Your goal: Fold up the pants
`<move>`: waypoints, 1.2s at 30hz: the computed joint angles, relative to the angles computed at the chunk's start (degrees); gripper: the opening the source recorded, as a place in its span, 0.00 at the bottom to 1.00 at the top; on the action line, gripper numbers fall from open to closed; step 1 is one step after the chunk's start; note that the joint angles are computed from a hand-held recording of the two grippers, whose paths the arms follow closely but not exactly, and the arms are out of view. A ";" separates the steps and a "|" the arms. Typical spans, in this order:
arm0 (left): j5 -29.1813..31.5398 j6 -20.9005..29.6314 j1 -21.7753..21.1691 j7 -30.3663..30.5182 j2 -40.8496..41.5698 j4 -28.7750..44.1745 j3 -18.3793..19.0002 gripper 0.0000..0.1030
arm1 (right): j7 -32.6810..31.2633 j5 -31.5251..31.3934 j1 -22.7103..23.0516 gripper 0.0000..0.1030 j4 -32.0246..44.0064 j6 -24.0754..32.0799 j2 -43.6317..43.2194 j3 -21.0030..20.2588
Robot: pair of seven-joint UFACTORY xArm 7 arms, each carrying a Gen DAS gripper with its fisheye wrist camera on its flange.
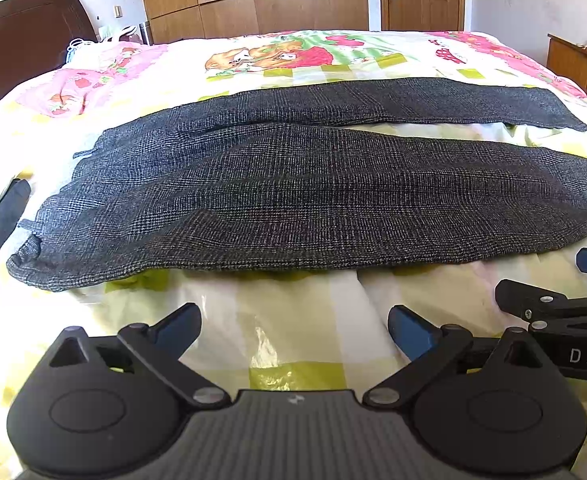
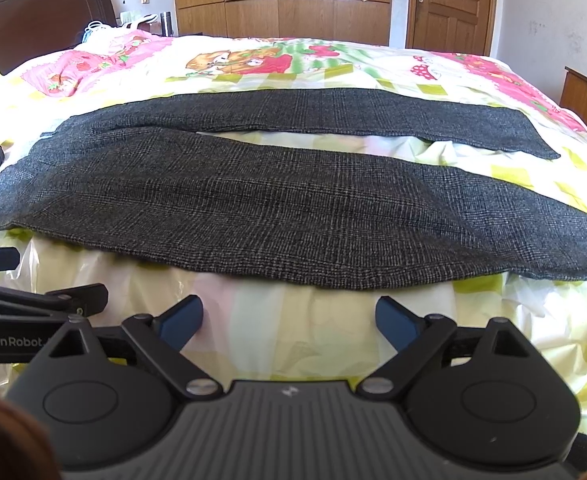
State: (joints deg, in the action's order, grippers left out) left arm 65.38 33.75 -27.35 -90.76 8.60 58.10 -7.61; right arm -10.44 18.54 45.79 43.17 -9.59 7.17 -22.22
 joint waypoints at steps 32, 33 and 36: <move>-0.21 0.37 -0.43 1.36 0.34 0.43 0.05 1.00 | 12.87 -16.22 -9.77 0.84 -0.03 1.61 -0.99 6.60; -0.10 0.42 -0.47 1.36 0.40 0.48 0.04 1.00 | 13.02 -16.48 -11.03 0.83 -0.07 1.57 -1.03 7.83; 0.19 0.32 -0.51 1.25 0.45 0.54 0.07 1.00 | 13.36 -17.15 -14.84 0.82 0.04 1.70 -1.05 11.51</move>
